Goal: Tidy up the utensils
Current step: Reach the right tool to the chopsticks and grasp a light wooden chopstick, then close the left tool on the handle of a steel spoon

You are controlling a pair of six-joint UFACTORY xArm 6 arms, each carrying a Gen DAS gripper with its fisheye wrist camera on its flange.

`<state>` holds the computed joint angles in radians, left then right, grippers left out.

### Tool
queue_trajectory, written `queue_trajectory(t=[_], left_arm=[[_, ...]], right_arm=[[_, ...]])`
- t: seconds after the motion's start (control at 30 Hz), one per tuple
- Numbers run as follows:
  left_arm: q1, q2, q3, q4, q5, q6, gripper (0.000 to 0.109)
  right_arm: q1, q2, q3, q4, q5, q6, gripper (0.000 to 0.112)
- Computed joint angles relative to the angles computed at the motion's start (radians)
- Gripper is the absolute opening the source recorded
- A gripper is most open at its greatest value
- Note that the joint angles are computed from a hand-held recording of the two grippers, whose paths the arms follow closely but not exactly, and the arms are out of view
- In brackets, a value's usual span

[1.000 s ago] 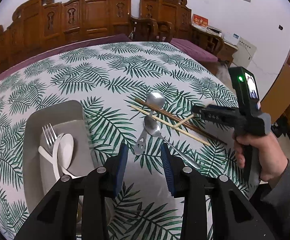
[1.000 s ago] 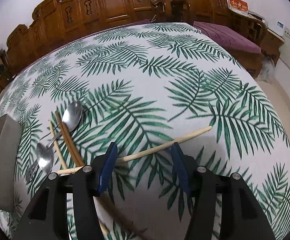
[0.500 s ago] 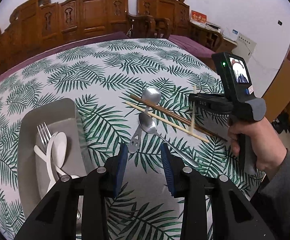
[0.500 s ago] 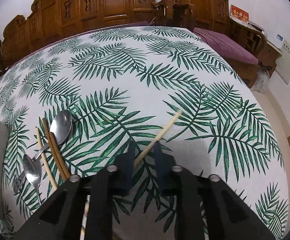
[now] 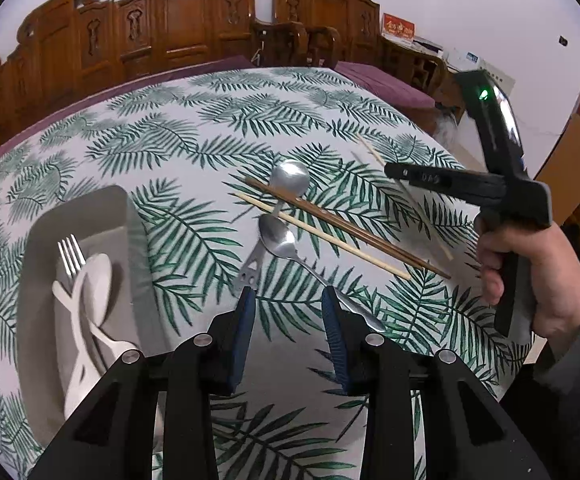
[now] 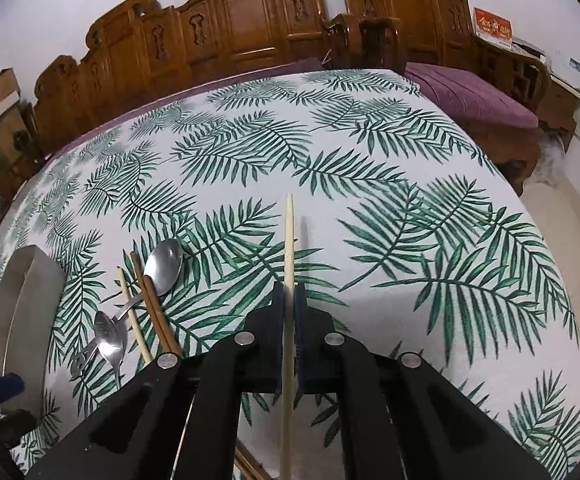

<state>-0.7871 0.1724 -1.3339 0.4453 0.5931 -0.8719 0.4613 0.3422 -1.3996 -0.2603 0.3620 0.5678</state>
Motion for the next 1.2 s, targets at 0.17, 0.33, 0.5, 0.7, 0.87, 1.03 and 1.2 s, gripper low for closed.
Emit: queue_trajectory(t=[0.17, 0.33, 0.5, 0.7, 0.87, 1.03, 1.2], left_arm=[[-0.005, 0.059, -0.064, -0.023, 0.03, 0.025, 0.032], [0.006, 0.137, -0.149, -0.089, 0.052, 0.055, 0.032], [0.016, 0.24, -0.281, -0.09, 0.118, 0.053, 0.032], [0.034, 0.296, -0.368, -0.027, 0.184, 0.008, 0.032], [0.064, 0.337, -0.422, -0.072, 0.21, 0.035, 0.032], [0.077, 0.369, -0.45, -0.139, 0.193, 0.082, 0.019], [0.076, 0.358, -0.432, -0.15, 0.157, 0.103, 0.004]], right_arm=[[-0.01, -0.012, 0.02, 0.034, -0.02, -0.038, 0.006], [-0.021, -0.022, 0.043, 0.109, -0.043, -0.095, 0.006], [-0.028, -0.033, 0.065, 0.168, -0.059, -0.134, 0.006], [-0.033, -0.043, 0.083, 0.252, -0.084, -0.196, 0.006], [-0.03, -0.045, 0.088, 0.307, -0.092, -0.245, 0.006], [-0.024, -0.044, 0.088, 0.346, -0.091, -0.284, 0.006], [-0.02, -0.051, 0.093, 0.367, -0.095, -0.308, 0.006]])
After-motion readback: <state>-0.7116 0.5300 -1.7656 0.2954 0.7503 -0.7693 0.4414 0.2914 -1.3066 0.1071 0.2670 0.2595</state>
